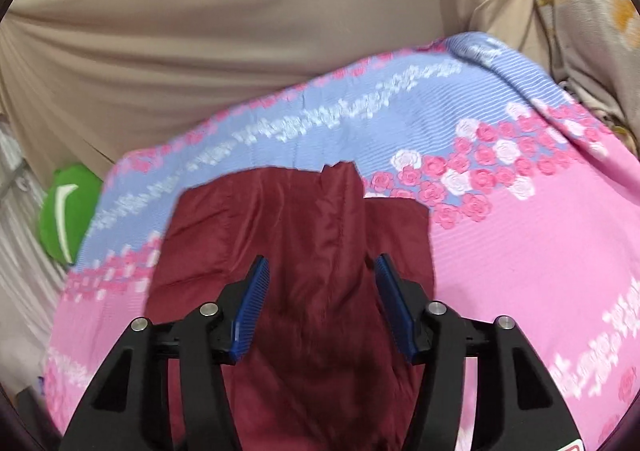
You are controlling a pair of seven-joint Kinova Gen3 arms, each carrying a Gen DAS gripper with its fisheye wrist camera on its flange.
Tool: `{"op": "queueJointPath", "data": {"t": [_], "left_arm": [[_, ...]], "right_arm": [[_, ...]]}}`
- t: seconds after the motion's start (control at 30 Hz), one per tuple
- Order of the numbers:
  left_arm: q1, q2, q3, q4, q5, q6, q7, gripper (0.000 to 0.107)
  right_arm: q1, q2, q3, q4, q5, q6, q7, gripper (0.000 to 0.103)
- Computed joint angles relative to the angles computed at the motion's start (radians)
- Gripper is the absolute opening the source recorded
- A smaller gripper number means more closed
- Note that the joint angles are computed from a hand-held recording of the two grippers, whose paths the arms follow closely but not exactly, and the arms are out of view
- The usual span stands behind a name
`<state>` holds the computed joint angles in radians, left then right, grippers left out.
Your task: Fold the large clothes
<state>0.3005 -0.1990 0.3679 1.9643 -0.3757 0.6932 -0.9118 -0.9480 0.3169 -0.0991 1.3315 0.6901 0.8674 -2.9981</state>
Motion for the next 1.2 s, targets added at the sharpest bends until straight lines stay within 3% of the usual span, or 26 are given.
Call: {"op": "queueJointPath", "data": {"t": [0.03, 0.07, 0.17, 0.27, 0.43, 0.5, 0.57, 0.67, 0.73, 0.87, 0.93, 1.03, 1.1, 1.13, 1.17, 1.2], "left_arm": [[0.009, 0.001, -0.011, 0.005, 0.001, -0.008, -0.001, 0.050], [0.035, 0.005, -0.032, 0.004, -0.011, -0.007, 0.011, 0.050], [0.160, 0.026, -0.131, 0.000, -0.057, -0.006, 0.045, 0.052], [0.299, 0.045, -0.226, 0.002, -0.133, -0.014, 0.103, 0.054], [0.530, 0.081, -0.395, -0.010, -0.248, 0.021, 0.206, 0.055], [0.623, 0.090, -0.472, -0.019, -0.265, 0.044, 0.225, 0.055], [0.715, 0.090, -0.554, -0.018, -0.284, 0.054, 0.246, 0.055], [0.854, 0.090, -0.679, -0.024, -0.301, 0.068, 0.266, 0.055], [0.941, 0.087, -0.756, -0.020, -0.324, 0.068, 0.286, 0.055], [0.965, 0.090, -0.772, -0.015, -0.346, 0.067, 0.307, 0.055], [0.960, 0.093, -0.770, -0.013, -0.348, 0.064, 0.303, 0.057], [0.929, 0.092, -0.751, -0.022, -0.311, 0.066, 0.246, 0.059], [0.958, 0.020, -0.826, 0.000, -0.230, 0.009, 0.173, 0.067], [0.979, -0.026, -0.871, 0.011, -0.189, -0.019, 0.154, 0.074], [0.982, -0.073, -0.913, 0.014, -0.149, -0.031, 0.141, 0.089], [0.985, -0.113, -0.946, 0.022, -0.113, -0.047, 0.113, 0.097]], "right_arm": [[-0.011, 0.013, 0.021, 0.001, -0.002, -0.014, -0.011, 0.008], [-0.015, 0.013, 0.028, 0.017, 0.012, -0.032, -0.037, 0.006], [-0.069, 0.039, 0.078, 0.023, 0.074, 0.010, -0.097, 0.004], [-0.013, 0.116, 0.023, -0.042, 0.036, 0.094, -0.018, 0.005], [-0.010, 0.170, 0.035, -0.101, -0.017, 0.141, 0.092, 0.006], [-0.010, 0.149, 0.047, -0.082, -0.035, 0.125, 0.085, 0.006], [-0.038, 0.091, 0.061, -0.036, -0.027, 0.109, 0.027, 0.013], [-0.084, -0.021, 0.014, 0.055, 0.047, 0.085, -0.045, 0.014], [-0.141, -0.071, -0.019, 0.108, 0.090, 0.137, -0.084, 0.014], [-0.162, -0.090, -0.094, 0.197, 0.064, 0.162, -0.153, 0.014], [-0.115, -0.066, -0.140, 0.253, 0.046, 0.105, -0.215, 0.012], [-0.133, -0.054, -0.120, 0.269, 0.068, 0.094, -0.258, 0.009], [-0.139, -0.060, -0.126, 0.257, 0.078, 0.119, -0.270, 0.014], [-0.148, -0.085, -0.119, 0.278, 0.097, 0.107, -0.300, 0.024], [-0.146, -0.109, -0.123, 0.309, 0.120, 0.084, -0.341, 0.044], [-0.146, -0.129, -0.119, 0.337, 0.139, 0.063, -0.382, 0.057]]}}
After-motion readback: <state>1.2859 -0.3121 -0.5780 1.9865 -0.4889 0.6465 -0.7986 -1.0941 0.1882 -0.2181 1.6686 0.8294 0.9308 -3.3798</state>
